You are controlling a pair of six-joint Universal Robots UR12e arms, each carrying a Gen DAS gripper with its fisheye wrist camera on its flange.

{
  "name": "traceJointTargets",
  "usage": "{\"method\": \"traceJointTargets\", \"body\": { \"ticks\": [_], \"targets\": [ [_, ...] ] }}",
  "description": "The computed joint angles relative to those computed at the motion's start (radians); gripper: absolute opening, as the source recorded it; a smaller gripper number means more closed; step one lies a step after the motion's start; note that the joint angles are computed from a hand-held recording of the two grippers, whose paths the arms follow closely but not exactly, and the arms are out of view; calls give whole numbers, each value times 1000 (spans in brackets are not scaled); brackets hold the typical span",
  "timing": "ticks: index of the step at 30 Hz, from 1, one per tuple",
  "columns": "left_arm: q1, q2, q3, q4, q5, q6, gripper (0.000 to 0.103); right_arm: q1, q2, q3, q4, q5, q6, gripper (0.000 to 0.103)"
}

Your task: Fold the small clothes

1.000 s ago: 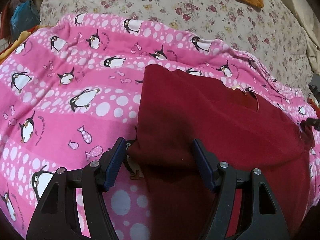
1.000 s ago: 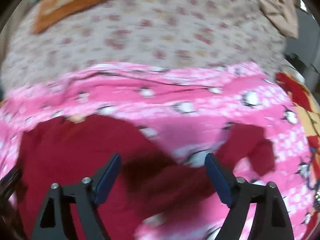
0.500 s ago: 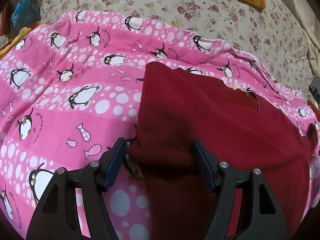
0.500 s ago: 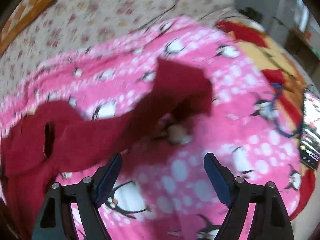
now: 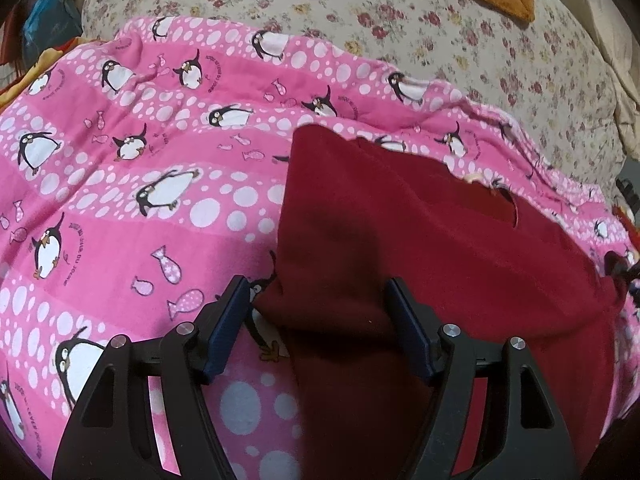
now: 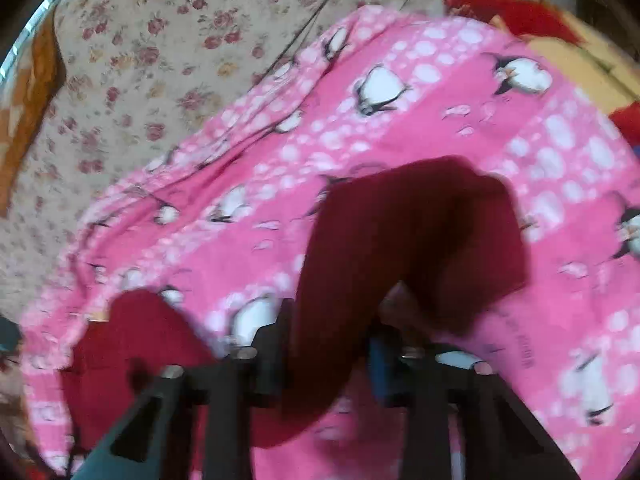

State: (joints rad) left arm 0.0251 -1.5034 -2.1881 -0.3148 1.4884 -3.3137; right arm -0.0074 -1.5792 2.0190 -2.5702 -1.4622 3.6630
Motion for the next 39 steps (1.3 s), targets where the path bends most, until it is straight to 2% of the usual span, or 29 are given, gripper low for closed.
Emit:
{"method": "traceJointTargets", "body": {
  "ticks": [2,4,6,8,11,12,13,14,15,16,17,19,22,24,27,29,30,32,34,36,39],
  "targets": [
    [1,4,-6,43,18,-22,71,11,-18,4,-87,25,-34,24],
    [4,9,-13,93,35,-34,71,19,-35,-7,-147,120,-85,23],
    [12,14,-20,133,42,-51,71,35,-43,-37,-167,235,-139,23],
    [22,17,-23,147,36,-66,71,50,-32,-72,-173,397,-184,23],
    [34,19,-24,140,34,-80,71,90,13,-131,-137,613,-278,23],
    [39,21,-24,135,31,-84,71,101,28,-147,-112,663,-309,23],
    [44,22,-23,128,22,-89,71,125,46,-171,-72,671,-346,23],
    [48,24,-24,125,16,-95,71,148,59,-195,-10,637,-392,25],
    [51,26,-25,126,11,-98,71,168,65,-211,37,561,-418,39],
    [52,28,-26,131,8,-100,71,190,67,-216,44,465,-404,60],
    [53,30,-27,135,7,-99,71,201,68,-207,26,392,-372,67],
    [56,32,-28,146,4,-101,71,203,65,-188,4,345,-328,68],
    [62,29,-24,142,-13,-113,71,210,55,-165,21,310,-325,68],
    [63,27,-22,132,-17,-117,71,216,53,-170,68,312,-388,68],
    [63,28,-24,131,-8,-113,71,257,62,-177,87,284,-497,68],
    [69,28,-25,130,-8,-124,71,269,76,-177,119,318,-527,68],
    [73,29,-25,131,-9,-134,71,270,91,-180,143,369,-520,68],
    [83,30,-26,129,-15,-155,71,277,118,-187,179,422,-516,68],
    [87,32,-26,125,-6,-164,71,298,138,-194,184,429,-526,68],
    [89,33,-25,121,9,-170,71,317,161,-202,147,451,-528,68],
    [99,33,-22,110,17,-190,71,374,189,-230,111,397,-589,68]
  ]
}}
